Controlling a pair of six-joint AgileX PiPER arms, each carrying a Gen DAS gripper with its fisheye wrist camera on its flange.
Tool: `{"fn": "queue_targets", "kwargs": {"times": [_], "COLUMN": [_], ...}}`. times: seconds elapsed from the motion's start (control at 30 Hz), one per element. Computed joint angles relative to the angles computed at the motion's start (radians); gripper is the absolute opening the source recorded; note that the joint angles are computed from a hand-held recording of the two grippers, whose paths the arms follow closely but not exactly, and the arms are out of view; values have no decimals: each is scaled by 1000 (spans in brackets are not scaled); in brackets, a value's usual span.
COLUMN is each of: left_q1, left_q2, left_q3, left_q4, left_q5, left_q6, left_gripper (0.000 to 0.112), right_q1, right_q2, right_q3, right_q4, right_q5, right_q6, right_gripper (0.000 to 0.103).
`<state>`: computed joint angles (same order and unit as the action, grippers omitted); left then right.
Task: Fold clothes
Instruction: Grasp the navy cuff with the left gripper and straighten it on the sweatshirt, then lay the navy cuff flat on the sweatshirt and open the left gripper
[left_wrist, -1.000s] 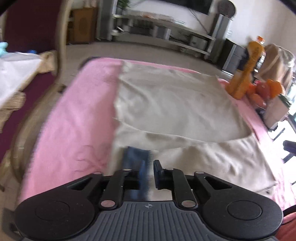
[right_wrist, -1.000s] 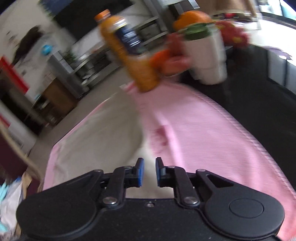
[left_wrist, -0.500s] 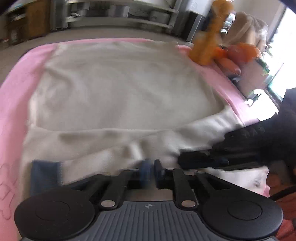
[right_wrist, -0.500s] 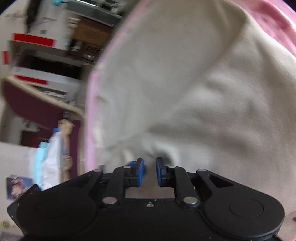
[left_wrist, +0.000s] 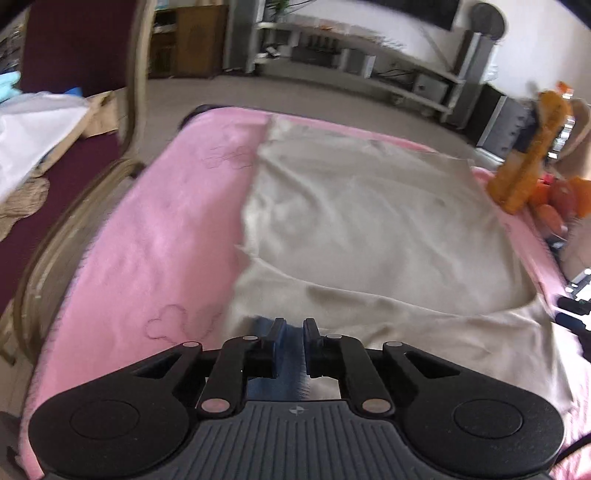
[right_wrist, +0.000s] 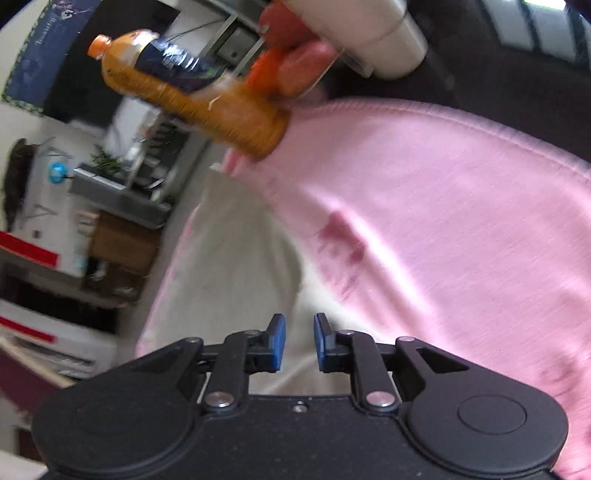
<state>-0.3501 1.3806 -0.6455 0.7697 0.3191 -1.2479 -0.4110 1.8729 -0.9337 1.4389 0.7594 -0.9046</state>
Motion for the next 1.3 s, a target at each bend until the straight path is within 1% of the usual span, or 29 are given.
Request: {"fn": "queue_targets", "kwargs": {"times": [0.03, 0.17, 0.2, 0.23, 0.27, 0.33, 0.37, 0.4, 0.43, 0.47, 0.5, 0.53, 0.57, 0.6, 0.63, 0.67, 0.73, 0.77, 0.8, 0.9, 0.93, 0.97, 1.03, 1.07, 1.1, 1.13, 1.17, 1.23, 1.3], "left_q1": [-14, -32, -22, -10, 5, 24, 26, 22, 16, 13, 13, 14, 16, 17, 16, 13, 0, -3, 0, 14, 19, 20, 11, 5, -3, -20, -39, -54, -62], "left_q2": [12, 107, 136, 151, 148, 145, 145, 146, 147, 147, 147, 145, 141, 129, 105, 73, -5, -43, -79, -192, -230, -248, -198, -168, -143, -119, -95, -63, -35], "left_q3": [-2, -24, -30, -34, -32, -24, -22, -23, -22, -20, -18, -16, -18, -20, -20, -15, 1, 13, 33, 89, 106, 118, 118, 113, 108, 101, 93, 85, 78], "left_q4": [39, 198, 237, 250, 232, 231, 239, 245, 255, 266, 276, 272, 244, 190, 115, 68, 9, -21, -60, -200, -252, -281, -283, -287, -283, -253, -208, -159, -123], "left_q5": [-4, 28, 35, 34, 18, -5, -9, -4, 1, 3, 2, 2, 3, 9, 26, 46, 92, 104, 99, 94, 96, 95, 69, 53, 40, 38, 41, 51, 63], "left_q6": [-31, -189, -236, -255, -236, -231, -237, -243, -250, -258, -264, -255, -222, -167, -98, -54, 13, 49, 94, 254, 314, 342, 328, 328, 325, 294, 250, 207, 178], "left_gripper": [11, 12, 19, 19, 19, 19, 19, 19, 19, 19, 19, 19, 19, 18, 18, 18, 18, 18, 18, 20, 20, 20, 17, 16, 16, 16, 16, 17, 23], "right_q1": [-12, 82, 104, 103, 101, 44, 18, -5, -26, -45, -63, -98, -121, -151, -162, -204, -249, -273, -298, -370, -377, -357, -289, -243, -197, -153, -117, -78, -49], "right_q2": [36, 94, 95, 105, 115, 138, 123, 111, 90, 65, 40, 21, 13, 10, 4, -22, -76, -102, -127, -143, -167, -177, -169, -160, -149, -137, -119, -75, -29], "right_q3": [-32, -131, -143, -152, -161, -161, -133, -108, -78, -50, -29, -12, 1, 15, 18, 39, 61, 67, 72, 68, 92, 118, 113, 103, 91, 78, 62, 30, -3], "right_q4": [-28, -180, -216, -226, -235, -175, -115, -49, 23, 55, 75, 84, 92, 90, 77, 35, -22, -51, -78, -125, -127, -111, -111, -118, -128, -141, -149, -159, -177], "right_q5": [56, 114, 85, 69, 54, 33, -18, -68, -129, -166, -203, -205, -168, -91, -36, 32, 116, 157, 198, 338, 350, 324, 227, 176, 125, 77, 65, 76, 88], "right_q6": [10, 48, 63, 91, 120, 176, 167, 153, 134, 125, 132, 136, 139, 125, 125, 108, 67, 48, 27, -17, -19, -29, 1, 9, 20, 34, 36, 31, 70], "right_gripper": [18, 18, 15, 8, 0, 0, 0, 2, 8, 14, 14, 14, 14, 14, 14, 14, 16, 19, 21, 21, 21, 21, 20, 10, 5, 5, 5, 6, 6]}}
